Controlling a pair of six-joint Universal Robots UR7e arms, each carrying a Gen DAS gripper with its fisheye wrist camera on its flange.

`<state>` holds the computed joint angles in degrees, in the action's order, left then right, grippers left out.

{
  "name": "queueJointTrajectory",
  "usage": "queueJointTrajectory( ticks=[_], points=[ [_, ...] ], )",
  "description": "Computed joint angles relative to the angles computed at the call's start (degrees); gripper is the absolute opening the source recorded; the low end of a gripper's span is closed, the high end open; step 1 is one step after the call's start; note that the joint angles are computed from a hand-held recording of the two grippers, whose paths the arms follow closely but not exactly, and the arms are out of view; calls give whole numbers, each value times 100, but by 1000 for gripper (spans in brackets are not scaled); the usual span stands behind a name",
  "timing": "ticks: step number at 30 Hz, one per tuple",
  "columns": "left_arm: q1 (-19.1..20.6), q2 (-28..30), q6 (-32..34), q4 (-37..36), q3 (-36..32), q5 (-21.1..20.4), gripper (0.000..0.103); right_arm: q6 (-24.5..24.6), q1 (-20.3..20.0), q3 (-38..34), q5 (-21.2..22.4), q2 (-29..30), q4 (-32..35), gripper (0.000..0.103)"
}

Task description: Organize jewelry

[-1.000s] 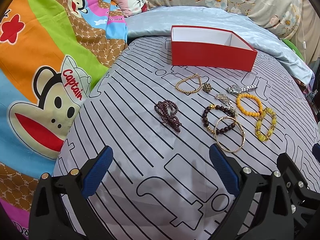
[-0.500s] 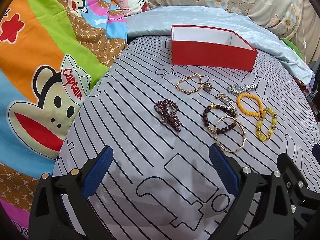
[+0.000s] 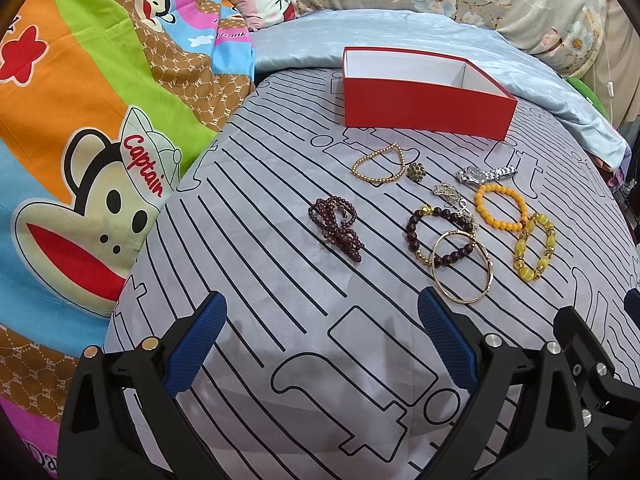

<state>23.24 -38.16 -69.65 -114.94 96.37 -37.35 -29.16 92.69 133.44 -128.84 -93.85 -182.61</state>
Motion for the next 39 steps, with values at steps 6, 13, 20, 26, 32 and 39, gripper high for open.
queueJointTrajectory(
  ticks=[6, 13, 20, 26, 32, 39],
  points=[
    [54, -3, 202, -239, 52, -91, 94, -39, -95, 35, 62, -6, -20, 98],
    [303, -215, -166, -279, 194, -81, 94, 137, -275, -67, 67, -6, 156, 98],
    [499, -77, 127, -441, 31, -15, 94, 170, -297, -150, 101, 63, 308, 98],
    [683, 234, 600, -730, -273, -84, 76, 177, -330, -243, 142, 155, 361, 98],
    [790, 368, 849, -939, -391, -199, 55, 254, -435, -381, 147, 257, 417, 96],
    [843, 346, 1252, -1506, -323, -333, 19, 441, -573, -653, 259, 385, 647, 79]
  ],
)
